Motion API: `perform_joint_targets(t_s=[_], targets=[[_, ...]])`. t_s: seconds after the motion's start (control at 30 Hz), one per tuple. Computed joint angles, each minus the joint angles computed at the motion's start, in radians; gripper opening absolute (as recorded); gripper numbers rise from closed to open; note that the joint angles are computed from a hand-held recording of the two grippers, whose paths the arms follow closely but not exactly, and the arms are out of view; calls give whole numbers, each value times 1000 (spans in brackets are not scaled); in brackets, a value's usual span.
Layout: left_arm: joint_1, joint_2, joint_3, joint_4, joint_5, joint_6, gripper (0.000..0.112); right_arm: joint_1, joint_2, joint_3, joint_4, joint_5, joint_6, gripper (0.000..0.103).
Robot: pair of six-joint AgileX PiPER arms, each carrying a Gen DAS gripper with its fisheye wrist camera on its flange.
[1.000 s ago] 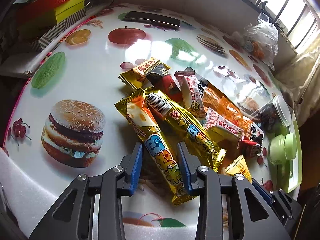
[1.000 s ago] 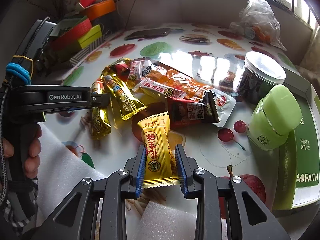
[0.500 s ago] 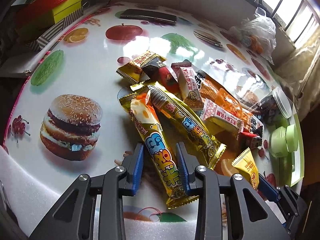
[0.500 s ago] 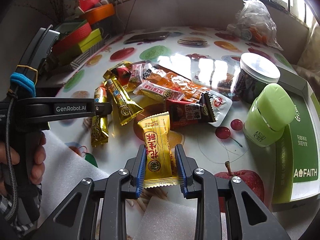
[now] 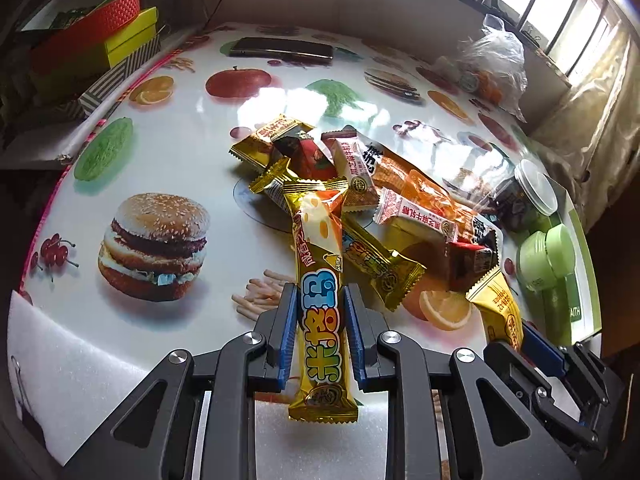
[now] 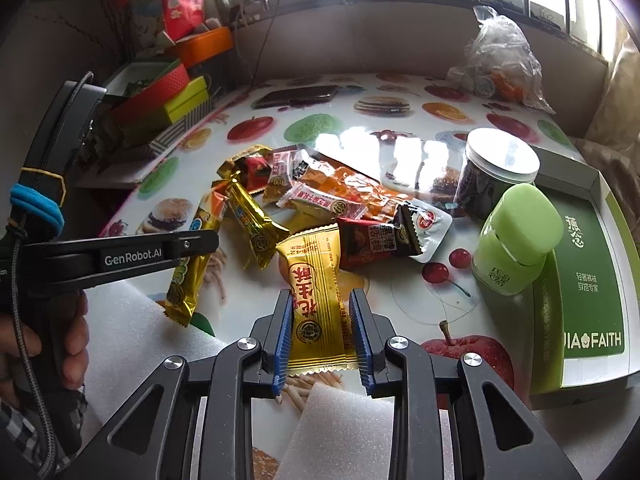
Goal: Organize snacks
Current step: 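Grasp a long yellow-and-blue snack bar with the left tool while the right tool holds the candy, then carry the bar in the left tool and the candy in the right tool over the green box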
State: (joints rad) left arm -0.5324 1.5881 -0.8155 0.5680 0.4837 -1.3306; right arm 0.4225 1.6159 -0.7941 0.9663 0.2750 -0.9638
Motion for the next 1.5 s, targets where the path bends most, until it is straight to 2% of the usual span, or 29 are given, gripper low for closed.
perform_joint_targets(t_s=[0.4,0.67,1.07,1.5], targets=[[-68,-82,-43,-11,28,34,24,-53,-102,39,7,10,15,27],[-107,-60,-155,-38,49,109,24,-133,-171,43,-33,33,59,27],[-148,75,-411,-164,61,308,24,-323,-230,22,-77,78,71,27],[-151,309,-745,-438,117,594,24,-510,-152,-30,-56,109,28,27]])
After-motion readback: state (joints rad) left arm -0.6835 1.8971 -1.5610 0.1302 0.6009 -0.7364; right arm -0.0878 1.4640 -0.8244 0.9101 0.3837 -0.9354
